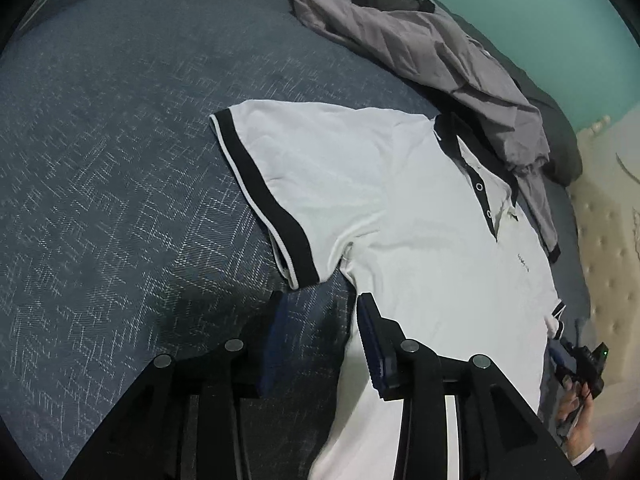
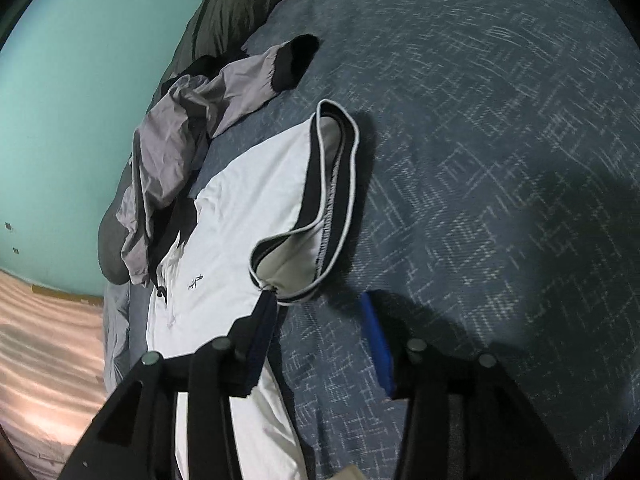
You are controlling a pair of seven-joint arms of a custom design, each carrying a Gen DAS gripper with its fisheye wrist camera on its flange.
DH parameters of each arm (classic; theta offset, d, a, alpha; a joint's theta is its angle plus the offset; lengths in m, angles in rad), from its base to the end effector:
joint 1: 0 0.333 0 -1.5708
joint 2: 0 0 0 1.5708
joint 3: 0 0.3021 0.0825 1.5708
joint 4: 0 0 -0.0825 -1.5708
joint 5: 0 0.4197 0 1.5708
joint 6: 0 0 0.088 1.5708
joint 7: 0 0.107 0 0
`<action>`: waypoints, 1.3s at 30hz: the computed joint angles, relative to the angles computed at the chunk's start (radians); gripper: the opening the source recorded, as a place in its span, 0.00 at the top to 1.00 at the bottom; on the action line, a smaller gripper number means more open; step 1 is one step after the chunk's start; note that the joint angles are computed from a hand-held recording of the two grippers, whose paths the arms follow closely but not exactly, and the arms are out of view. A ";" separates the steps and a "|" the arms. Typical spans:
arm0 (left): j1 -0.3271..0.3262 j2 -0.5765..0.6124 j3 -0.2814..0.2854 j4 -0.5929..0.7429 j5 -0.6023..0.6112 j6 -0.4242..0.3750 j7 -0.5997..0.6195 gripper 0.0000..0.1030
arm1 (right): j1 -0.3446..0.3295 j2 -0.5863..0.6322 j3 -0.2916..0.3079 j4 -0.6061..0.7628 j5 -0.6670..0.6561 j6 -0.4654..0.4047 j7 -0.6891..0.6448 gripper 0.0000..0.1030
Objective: Fold clothes
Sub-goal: 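Open both grippers and move them over the shirt body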
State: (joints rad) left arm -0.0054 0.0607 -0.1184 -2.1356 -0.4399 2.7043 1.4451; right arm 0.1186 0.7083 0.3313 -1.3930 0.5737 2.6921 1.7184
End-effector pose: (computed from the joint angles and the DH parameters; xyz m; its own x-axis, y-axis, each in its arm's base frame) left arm 0.6134 -0.0610 0.3975 0.2434 -0.8832 0.4009 -0.8408 -0.3982 -0.3667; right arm 0.7454 0.2712 0.3410 -0.1134 -0.7192 -0.6854 -0.8965 0.3714 -0.2414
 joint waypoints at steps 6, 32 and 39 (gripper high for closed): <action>-0.024 -0.010 -0.012 -0.006 0.035 0.024 -0.046 0.61 | 0.004 -0.026 -0.012 -0.024 -0.018 0.001 0.015 0.56; -0.163 0.116 -0.016 0.050 0.305 0.162 -0.302 0.54 | 0.099 0.223 -0.156 0.410 -0.310 -0.116 0.236 0.48; -0.165 0.131 -0.032 0.051 0.302 0.198 -0.277 0.48 | 0.150 0.372 -0.212 0.671 -0.422 -0.231 0.275 0.48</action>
State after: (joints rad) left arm -0.1708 0.1920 -0.1502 -2.0845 -0.1379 2.9022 1.1677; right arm 0.2681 1.0808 0.1189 -0.7224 0.1520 2.4606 1.9936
